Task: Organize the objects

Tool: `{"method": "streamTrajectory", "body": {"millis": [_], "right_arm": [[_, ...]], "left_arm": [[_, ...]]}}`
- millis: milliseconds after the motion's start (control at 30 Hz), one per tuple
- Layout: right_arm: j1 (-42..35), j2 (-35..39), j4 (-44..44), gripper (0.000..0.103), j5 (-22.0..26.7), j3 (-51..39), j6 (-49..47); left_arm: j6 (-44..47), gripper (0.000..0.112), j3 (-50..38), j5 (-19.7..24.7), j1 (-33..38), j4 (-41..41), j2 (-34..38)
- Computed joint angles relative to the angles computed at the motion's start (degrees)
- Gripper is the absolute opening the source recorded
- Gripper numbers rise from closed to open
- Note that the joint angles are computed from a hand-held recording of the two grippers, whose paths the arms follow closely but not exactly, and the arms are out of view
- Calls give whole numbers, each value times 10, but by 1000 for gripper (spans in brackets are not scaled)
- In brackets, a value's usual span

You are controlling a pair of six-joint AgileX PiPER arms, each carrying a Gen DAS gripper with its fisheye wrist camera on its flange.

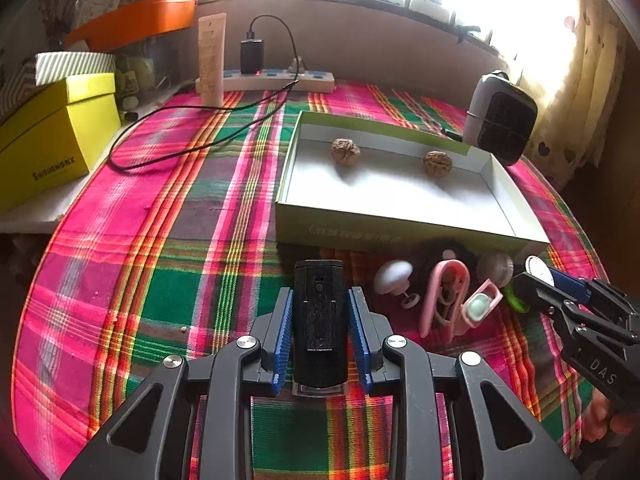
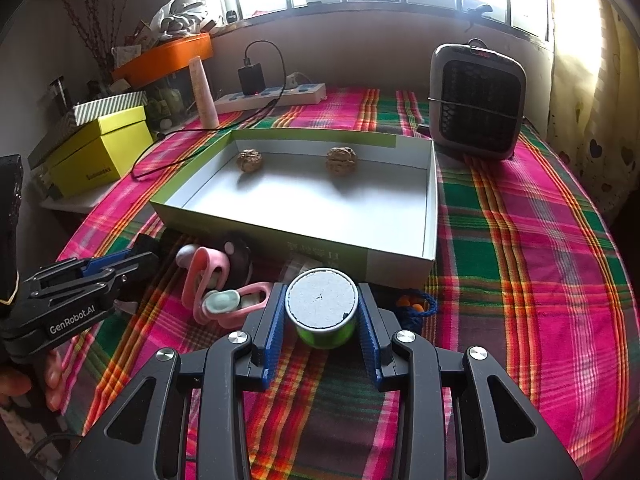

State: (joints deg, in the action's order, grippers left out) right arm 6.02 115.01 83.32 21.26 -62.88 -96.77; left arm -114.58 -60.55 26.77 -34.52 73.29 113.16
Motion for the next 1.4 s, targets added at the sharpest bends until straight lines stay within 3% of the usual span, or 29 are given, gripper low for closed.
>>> {"method": "streamTrajectory", "body": {"millis": [367,833,1400], "right_arm": [[-4,-13,17,35,10,11,-19],[0,-15,19,35,8,14,-20],[2,-24,40,35,6,26,-41]], "left_arm": [[14,25,1,7,-6,-5,-8],[5,26,16,-17,-5,4,3],[27,25,6,19,-25,-18,12]]}}
